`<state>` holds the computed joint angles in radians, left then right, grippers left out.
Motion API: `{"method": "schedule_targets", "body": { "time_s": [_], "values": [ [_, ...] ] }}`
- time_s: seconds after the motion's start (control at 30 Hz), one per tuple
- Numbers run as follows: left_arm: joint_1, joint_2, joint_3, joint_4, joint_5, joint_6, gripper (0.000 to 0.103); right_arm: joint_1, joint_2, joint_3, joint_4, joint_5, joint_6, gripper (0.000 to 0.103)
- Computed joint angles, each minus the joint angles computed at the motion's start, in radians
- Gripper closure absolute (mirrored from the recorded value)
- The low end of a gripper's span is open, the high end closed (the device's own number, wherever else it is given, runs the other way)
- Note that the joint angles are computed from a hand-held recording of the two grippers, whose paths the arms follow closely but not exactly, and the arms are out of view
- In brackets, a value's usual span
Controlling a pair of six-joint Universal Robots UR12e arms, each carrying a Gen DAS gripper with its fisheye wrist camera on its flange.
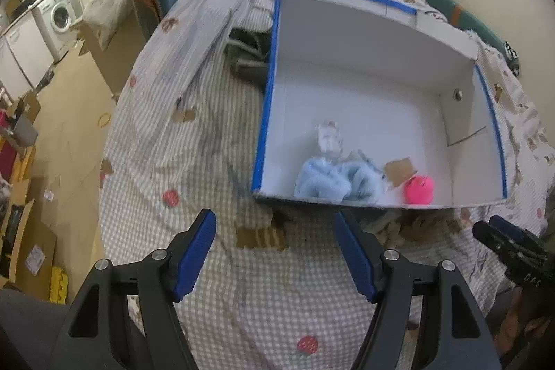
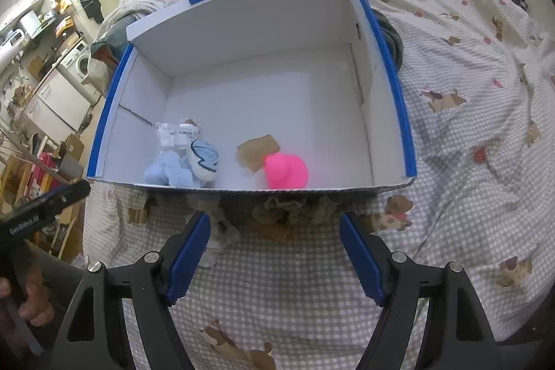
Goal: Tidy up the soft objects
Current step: 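Withdraw both tools from the box toward the items on the bed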
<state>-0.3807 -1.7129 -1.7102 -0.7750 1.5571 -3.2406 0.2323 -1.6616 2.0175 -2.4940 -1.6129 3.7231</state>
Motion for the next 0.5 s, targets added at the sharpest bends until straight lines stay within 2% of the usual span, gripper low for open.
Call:
{"method": "schedule_targets", "body": {
  "time_s": [0.2, 0.33, 0.5],
  "values": [
    [0.006, 0.004, -0.019, -0.06, 0.007, 0.003, 0.035, 0.003, -0.004, 0.012, 0.004, 0.04, -0.01, 0.021],
    [0.004, -0.009, -0.008, -0.11, -0.025, -0.003, 0.035, 0.007, 0.008, -0.005, 0.088, 0.021, -0.021, 0.021],
    [-0.017, -0.043, 0.015, -0.164, -0.067, 0.048, 0.035, -0.006, 0.009, -0.005, 0.143, 0.006, 0.028, 0.021]
  ]
}}
